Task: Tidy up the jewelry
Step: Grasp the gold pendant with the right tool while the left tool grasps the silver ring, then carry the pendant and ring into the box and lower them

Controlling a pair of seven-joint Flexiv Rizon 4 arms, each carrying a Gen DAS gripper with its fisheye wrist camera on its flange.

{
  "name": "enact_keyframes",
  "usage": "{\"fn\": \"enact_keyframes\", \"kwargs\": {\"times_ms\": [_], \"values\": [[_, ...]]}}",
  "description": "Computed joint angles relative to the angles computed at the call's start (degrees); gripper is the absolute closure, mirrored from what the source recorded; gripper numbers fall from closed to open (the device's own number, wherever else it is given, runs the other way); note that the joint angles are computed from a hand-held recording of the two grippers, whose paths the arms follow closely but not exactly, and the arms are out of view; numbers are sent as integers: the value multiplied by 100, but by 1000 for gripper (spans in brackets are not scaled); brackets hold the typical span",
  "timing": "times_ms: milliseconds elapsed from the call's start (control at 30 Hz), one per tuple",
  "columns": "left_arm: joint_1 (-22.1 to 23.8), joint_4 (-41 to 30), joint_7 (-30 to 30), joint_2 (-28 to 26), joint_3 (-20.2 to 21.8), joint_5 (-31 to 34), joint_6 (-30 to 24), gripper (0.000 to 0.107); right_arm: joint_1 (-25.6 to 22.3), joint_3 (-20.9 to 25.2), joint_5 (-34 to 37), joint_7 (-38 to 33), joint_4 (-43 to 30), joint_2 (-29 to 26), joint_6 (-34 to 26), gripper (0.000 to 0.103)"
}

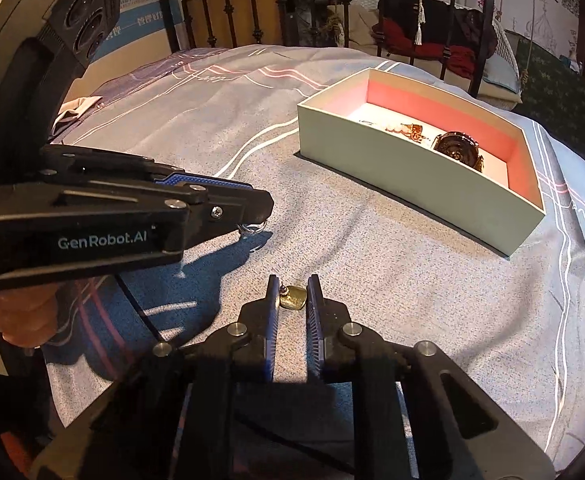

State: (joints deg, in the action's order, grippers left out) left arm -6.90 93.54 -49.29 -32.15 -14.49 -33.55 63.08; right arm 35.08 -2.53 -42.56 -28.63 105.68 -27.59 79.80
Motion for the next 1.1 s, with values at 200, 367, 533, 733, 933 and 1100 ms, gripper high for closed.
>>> {"fn": "enact_keyframes", "kwargs": {"times_ms": [200, 367, 533, 733, 933, 1100], "values": [[-41, 3, 61, 30, -45, 0, 14, 94, 193, -402, -418, 591, 255, 176, 243, 88], [-103, -136, 130, 10, -87, 21, 77, 94, 171, -571, -846, 1036, 326, 291, 297, 88], [-231, -583, 52, -150, -72, 139, 139, 94, -73, -591, -1251, 1328, 182, 341, 219, 88], [-657, -1961, -882, -776, 406, 836, -242, 94, -488, -478, -1233, 1305, -293, 183, 98, 88], [-939, -3775, -1916, -1658, 791, 1520, -1102, 94, -696, -444, -915, 1086, -828, -72, -167, 88], [-1077, -4955, -2379, -2272, 963, 1933, -1651, 94, -722, -501, -691, 992, -1101, -259, -271, 88]]}}
